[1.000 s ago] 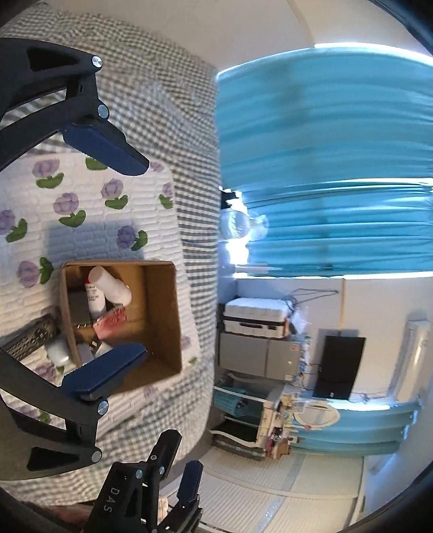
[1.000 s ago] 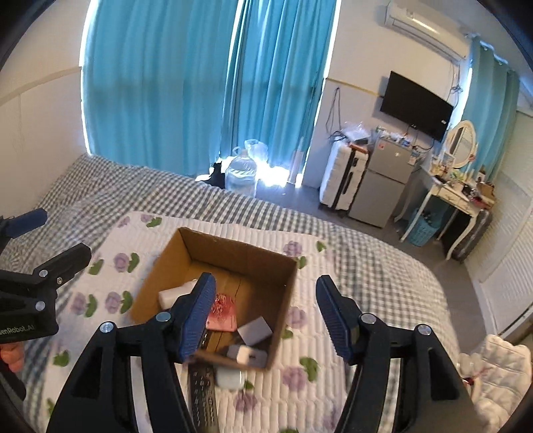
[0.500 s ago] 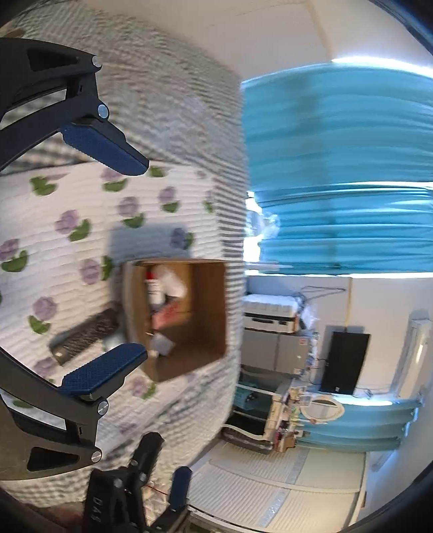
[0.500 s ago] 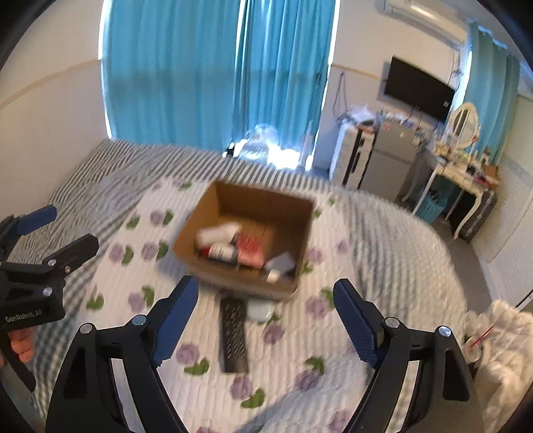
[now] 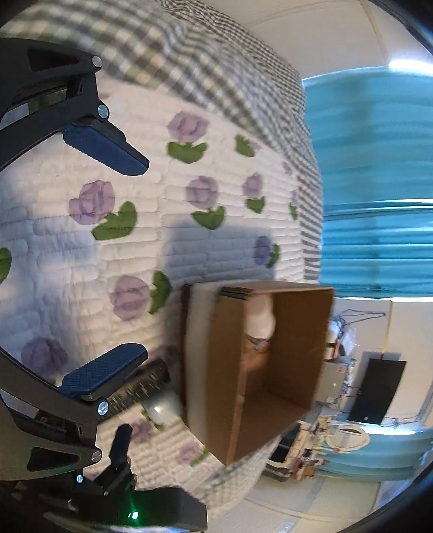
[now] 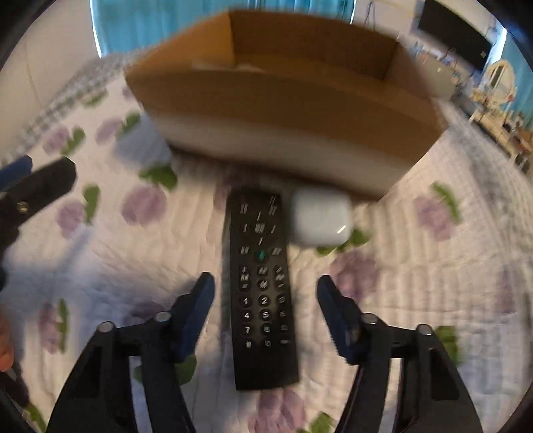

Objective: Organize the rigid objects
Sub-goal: 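Grasp the black TV remote with the right tool while the left tool grasps the white earbud case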

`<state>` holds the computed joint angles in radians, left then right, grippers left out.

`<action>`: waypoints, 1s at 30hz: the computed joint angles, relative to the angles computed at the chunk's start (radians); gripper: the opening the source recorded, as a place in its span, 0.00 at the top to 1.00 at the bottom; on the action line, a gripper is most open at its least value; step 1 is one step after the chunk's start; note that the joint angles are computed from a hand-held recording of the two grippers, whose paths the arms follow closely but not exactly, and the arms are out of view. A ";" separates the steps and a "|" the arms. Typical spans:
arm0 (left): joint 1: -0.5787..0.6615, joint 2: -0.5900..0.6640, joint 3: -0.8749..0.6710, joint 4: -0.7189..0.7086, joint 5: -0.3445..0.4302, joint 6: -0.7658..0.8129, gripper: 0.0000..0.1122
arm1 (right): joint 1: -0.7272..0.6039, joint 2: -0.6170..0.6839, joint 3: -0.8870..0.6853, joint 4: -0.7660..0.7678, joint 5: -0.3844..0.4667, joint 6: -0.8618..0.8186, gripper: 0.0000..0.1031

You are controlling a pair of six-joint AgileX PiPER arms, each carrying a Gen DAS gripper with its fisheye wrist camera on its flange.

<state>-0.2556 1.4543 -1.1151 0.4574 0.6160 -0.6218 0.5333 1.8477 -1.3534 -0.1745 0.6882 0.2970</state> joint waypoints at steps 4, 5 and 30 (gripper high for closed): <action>0.008 -0.009 0.035 -0.025 -0.022 0.019 0.09 | 0.005 0.015 0.043 -0.026 -0.067 0.036 0.60; 0.003 -0.010 0.034 -0.016 -0.017 0.012 0.09 | 0.007 0.007 0.050 -0.027 -0.073 0.035 0.60; -0.245 0.347 -0.405 0.016 0.236 -0.186 0.09 | -0.367 -0.179 0.012 0.078 0.011 -0.221 0.61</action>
